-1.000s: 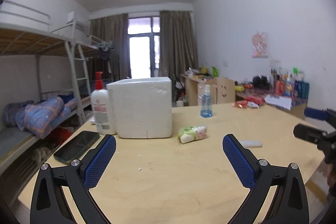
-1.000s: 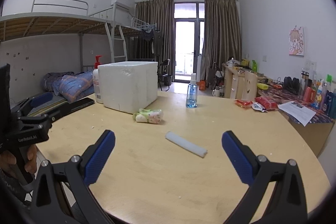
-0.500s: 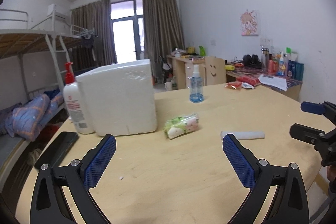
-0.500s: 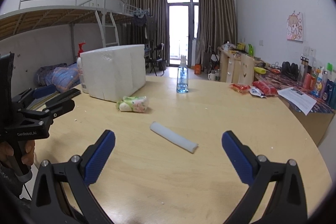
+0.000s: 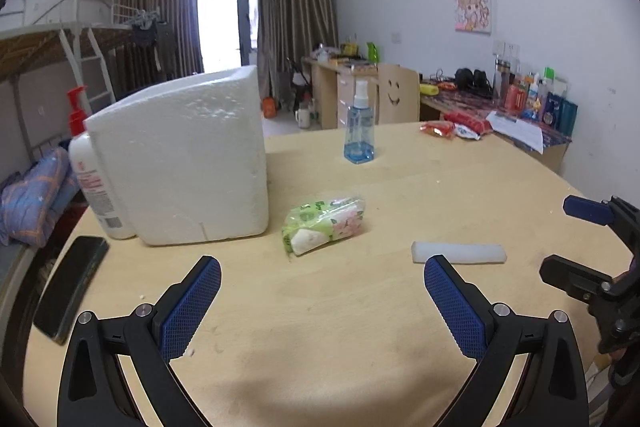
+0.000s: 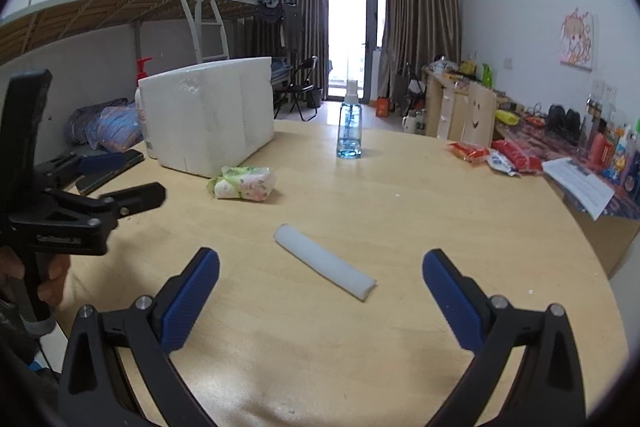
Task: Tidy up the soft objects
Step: 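Move both open tools toward the white tube and wipe pack on the table, then close the left tool on the green wet-wipe pack while the right tool approaches the white tube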
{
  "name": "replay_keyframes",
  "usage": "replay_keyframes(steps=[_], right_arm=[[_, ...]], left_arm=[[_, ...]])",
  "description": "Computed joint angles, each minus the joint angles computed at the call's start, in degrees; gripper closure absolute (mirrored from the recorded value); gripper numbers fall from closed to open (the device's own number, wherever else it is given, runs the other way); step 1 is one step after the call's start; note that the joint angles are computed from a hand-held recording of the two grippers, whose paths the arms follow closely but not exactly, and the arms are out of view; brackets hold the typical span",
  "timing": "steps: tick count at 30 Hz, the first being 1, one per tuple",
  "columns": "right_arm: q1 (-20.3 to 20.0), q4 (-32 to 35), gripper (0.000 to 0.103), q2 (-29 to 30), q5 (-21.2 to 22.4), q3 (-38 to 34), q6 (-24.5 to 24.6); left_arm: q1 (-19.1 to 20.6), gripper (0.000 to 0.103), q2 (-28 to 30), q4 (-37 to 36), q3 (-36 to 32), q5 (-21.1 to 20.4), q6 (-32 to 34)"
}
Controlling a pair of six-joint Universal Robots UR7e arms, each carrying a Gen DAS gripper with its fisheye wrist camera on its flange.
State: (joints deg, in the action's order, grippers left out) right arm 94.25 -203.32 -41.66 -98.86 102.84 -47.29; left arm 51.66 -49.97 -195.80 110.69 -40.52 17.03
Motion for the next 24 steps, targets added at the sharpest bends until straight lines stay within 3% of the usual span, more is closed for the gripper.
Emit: replay_keyframes(steps=[3,16,24], right_arm=[[-0.2,3.3,0.0,-0.2,0.5,-1.5,1.3],[-0.7,11.2,0.0,0.0,0.1,-5.2,2.3],[-0.9,15.5,0.0,0.7,-0.6,-7.3,3.2]], left_arm=[[0.5,0.001,1.2,3.1,-2.6,1.0,-0.3],[4.3,0.001,2.4,20.4,-11.5,-4.3,-7.9],[5.8,0.009,4.6,24.3,-15.5,-5.8,-7.0]])
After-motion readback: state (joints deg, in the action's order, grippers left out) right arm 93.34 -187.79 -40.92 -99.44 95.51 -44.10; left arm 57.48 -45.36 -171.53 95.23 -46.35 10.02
